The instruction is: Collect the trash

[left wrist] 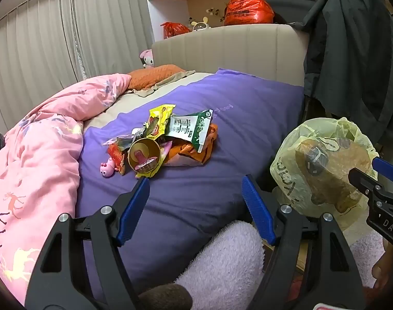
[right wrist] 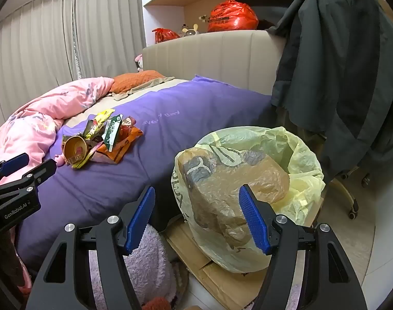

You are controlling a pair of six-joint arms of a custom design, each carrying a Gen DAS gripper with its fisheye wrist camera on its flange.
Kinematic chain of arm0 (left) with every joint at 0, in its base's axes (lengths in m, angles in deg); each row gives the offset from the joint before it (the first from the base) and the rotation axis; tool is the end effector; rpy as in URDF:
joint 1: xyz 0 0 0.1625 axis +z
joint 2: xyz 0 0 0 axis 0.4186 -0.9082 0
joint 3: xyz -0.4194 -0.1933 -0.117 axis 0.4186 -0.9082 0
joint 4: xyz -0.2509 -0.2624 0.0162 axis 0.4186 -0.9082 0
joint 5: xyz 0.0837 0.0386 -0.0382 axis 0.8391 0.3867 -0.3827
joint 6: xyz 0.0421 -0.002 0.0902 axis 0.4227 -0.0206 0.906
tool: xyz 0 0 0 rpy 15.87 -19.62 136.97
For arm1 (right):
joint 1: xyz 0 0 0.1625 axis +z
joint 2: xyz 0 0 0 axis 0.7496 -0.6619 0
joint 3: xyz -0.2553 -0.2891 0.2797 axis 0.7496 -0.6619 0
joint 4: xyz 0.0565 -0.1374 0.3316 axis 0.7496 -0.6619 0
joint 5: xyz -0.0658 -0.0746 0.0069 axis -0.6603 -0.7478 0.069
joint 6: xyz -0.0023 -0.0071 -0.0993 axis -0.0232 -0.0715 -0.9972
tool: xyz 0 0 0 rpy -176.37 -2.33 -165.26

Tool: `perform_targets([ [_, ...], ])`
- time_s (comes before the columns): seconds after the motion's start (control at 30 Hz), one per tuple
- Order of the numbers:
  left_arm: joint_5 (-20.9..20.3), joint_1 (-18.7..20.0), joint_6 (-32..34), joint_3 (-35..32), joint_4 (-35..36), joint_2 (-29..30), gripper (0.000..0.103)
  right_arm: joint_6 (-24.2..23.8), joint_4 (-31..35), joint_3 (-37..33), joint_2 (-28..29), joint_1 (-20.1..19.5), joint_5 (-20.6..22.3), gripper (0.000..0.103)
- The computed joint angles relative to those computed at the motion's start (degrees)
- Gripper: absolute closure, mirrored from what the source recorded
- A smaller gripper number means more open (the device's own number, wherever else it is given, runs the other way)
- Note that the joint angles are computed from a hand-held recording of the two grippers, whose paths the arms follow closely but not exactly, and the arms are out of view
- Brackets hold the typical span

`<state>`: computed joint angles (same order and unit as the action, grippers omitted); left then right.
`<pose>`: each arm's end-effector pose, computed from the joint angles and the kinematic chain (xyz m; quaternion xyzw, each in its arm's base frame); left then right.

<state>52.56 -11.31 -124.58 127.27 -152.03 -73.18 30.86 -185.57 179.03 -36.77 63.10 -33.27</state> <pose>-0.4049 -0.3256 0.1984 0.1255 0.7720 -0.4359 0.4453 0.2314 -0.3628 0.3307 0.2516 -0.8520 0.3776 0.2613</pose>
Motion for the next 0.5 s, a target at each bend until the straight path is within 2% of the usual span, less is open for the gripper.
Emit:
perform_targets([
  [0.5, 0.0, 0.0, 0.0, 0.0, 0.2, 0.0, 0.033, -0.3, -1.0, 0.2, 0.3, 0.0, 0.2, 0.039],
])
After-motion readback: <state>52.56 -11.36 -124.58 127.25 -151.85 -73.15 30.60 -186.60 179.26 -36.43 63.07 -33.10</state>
